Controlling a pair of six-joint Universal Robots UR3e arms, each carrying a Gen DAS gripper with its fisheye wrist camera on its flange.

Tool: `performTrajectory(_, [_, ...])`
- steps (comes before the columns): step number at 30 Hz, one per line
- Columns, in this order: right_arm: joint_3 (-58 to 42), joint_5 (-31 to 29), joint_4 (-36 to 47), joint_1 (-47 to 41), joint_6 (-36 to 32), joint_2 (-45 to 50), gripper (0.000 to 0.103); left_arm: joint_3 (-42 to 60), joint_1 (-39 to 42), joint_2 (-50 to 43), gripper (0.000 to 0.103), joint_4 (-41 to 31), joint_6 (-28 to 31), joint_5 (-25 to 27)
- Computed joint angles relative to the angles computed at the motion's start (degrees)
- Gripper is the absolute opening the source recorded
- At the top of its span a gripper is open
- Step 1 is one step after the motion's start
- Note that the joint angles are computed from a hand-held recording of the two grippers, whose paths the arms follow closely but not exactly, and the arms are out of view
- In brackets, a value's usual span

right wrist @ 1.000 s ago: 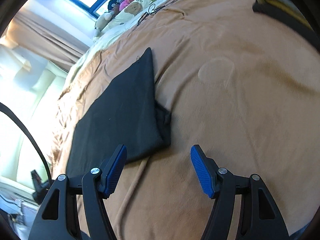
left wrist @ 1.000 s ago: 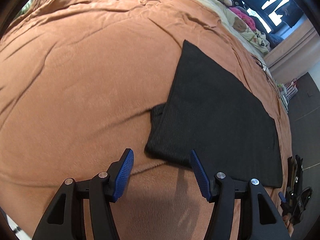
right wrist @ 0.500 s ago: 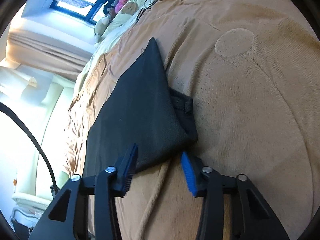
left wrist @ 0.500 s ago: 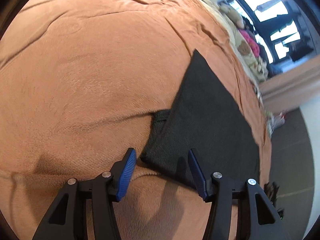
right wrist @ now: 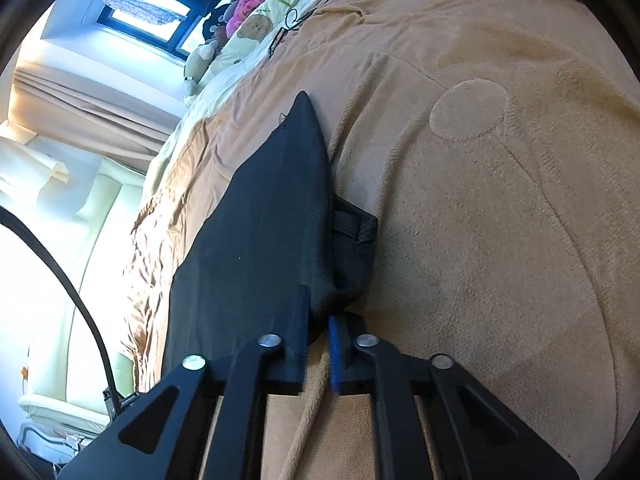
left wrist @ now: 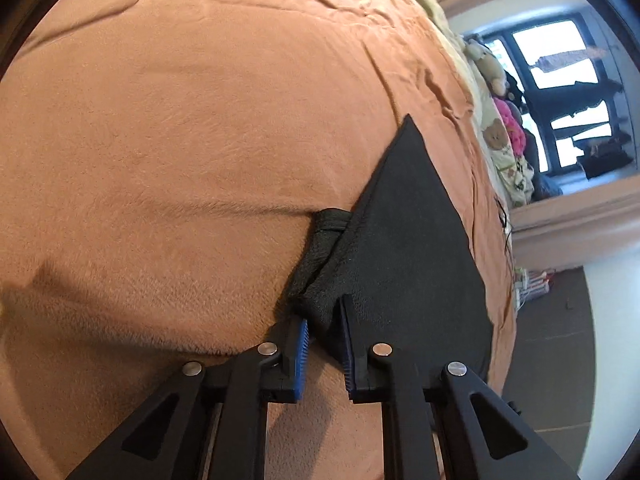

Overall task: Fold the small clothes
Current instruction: 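Close both tools on the side edge of the folded shirt, then fold the side edge over toward the shirt's middle with both tools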

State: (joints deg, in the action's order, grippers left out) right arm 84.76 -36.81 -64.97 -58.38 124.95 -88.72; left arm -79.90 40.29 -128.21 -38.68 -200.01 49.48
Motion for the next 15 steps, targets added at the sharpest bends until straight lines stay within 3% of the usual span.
performTrajectory(5, [-1.62, -0.24, 1.78, 0.08, -1.3, 0.89, 0.004, -3.41, 0.46, 2.73, 0.017, -0.76, -1.64, -0.71])
performTrajectory(10, [-4.2, -2.23, 0.55, 1.83, 1.69, 2.81, 0.004, -3.03, 0.47, 1.54, 0.031, 0.66, -2.64, -2.45])
performTrajectory(14, [-3.72, -1.83, -1.67, 2.41, 3.67, 2.97, 0.004, 1.86, -0.86, -1.45, 0.031, 0.6, -4.02, -0.53])
performTrajectory(15, [-3.45, -1.92, -2.32, 2.67, 4.25, 2.85, 0.004, 2.61, -1.06, -1.9, 0.026, 0.66, -4.35, -0.01])
